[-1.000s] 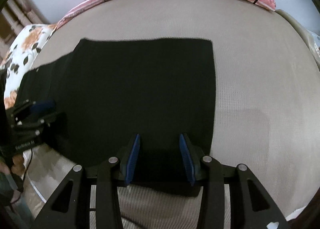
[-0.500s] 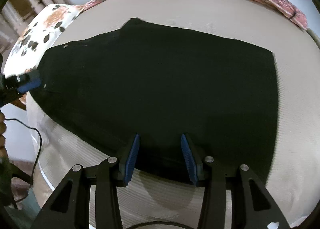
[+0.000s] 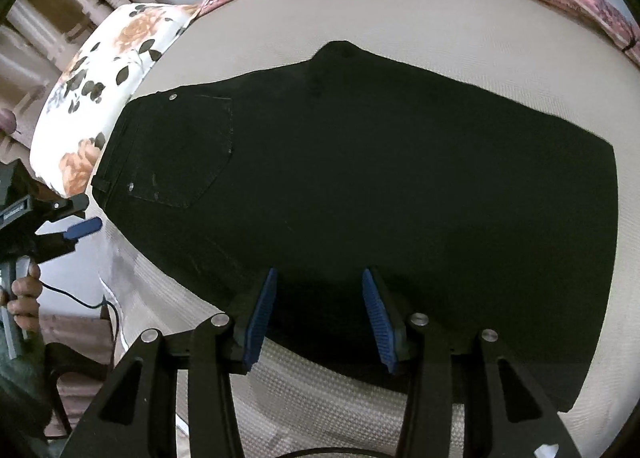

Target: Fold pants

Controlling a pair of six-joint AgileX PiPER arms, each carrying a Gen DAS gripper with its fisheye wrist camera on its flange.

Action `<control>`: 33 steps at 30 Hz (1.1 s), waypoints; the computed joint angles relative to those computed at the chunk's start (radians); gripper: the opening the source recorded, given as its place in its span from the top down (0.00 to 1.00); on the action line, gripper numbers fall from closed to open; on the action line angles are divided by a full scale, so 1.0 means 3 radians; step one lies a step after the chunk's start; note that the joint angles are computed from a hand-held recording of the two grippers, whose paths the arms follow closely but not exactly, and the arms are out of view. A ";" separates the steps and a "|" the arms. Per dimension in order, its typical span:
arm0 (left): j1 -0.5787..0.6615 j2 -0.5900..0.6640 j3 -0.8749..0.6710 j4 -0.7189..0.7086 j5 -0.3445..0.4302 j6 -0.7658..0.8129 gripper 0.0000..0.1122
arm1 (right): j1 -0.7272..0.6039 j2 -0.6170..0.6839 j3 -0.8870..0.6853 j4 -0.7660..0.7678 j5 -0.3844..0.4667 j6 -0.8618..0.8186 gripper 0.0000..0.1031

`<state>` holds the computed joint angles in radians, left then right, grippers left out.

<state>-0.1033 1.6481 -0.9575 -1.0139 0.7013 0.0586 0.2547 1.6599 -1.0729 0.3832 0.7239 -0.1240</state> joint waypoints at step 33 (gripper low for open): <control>0.0460 0.0543 0.0292 -0.1766 0.0233 0.2311 0.47 | 0.0112 0.0167 -0.0118 -0.0212 -0.0063 0.0391 0.54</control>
<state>0.0346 1.8111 -0.8700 -1.5437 0.7713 0.7520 0.2881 1.7099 -1.1083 0.3196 0.7051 -0.0066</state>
